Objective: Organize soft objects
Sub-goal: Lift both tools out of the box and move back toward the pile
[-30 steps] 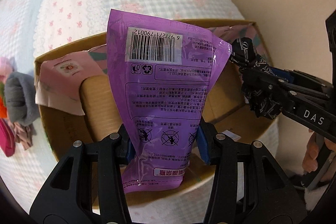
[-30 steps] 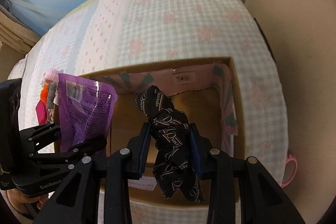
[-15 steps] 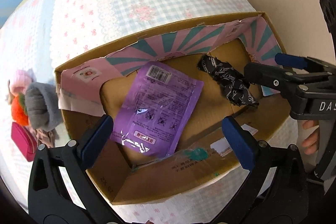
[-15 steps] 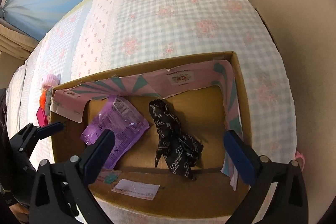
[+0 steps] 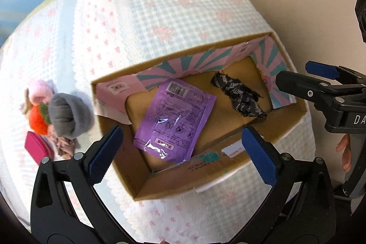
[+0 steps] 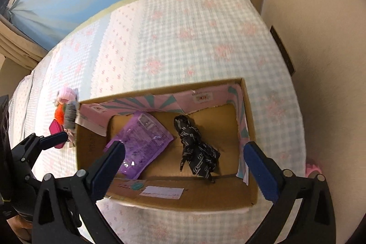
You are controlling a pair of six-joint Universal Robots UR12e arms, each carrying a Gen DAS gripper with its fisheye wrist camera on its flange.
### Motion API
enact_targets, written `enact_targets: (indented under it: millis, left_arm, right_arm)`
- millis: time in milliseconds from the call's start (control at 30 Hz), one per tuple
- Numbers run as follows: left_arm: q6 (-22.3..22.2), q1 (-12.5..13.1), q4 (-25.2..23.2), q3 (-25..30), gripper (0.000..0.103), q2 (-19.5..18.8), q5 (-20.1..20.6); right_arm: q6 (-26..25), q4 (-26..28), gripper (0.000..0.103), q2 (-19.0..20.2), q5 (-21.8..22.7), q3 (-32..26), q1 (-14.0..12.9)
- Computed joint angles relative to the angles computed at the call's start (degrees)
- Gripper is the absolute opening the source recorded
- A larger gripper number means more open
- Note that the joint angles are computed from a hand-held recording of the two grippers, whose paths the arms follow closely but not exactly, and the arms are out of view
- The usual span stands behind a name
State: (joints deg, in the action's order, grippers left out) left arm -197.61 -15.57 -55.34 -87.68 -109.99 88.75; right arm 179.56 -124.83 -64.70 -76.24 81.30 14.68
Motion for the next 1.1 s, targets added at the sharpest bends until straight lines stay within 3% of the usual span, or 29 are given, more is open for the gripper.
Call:
enact_targets:
  millis: [367,733,1100]
  left_arm:
    - [-2.51,-0.27,3.71,-1.06,0.103,7.85,5.31]
    - [-6.37,-1.9,10.67,-6.94,0.103,19.0,18.34]
    - [-7.17,-0.17,15.94,-13.82,0.103,28.12,22.72]
  right_arm:
    - [-0.18,-7.33,0.103,-7.24,-3.92,1.08,2.19]
    - [1.4,-13.54,0.103,-14.7,-9.42,4.24,5.63]
    - [3.33,-20.09,0.103,-18.21,-10.42,7.3,9.2]
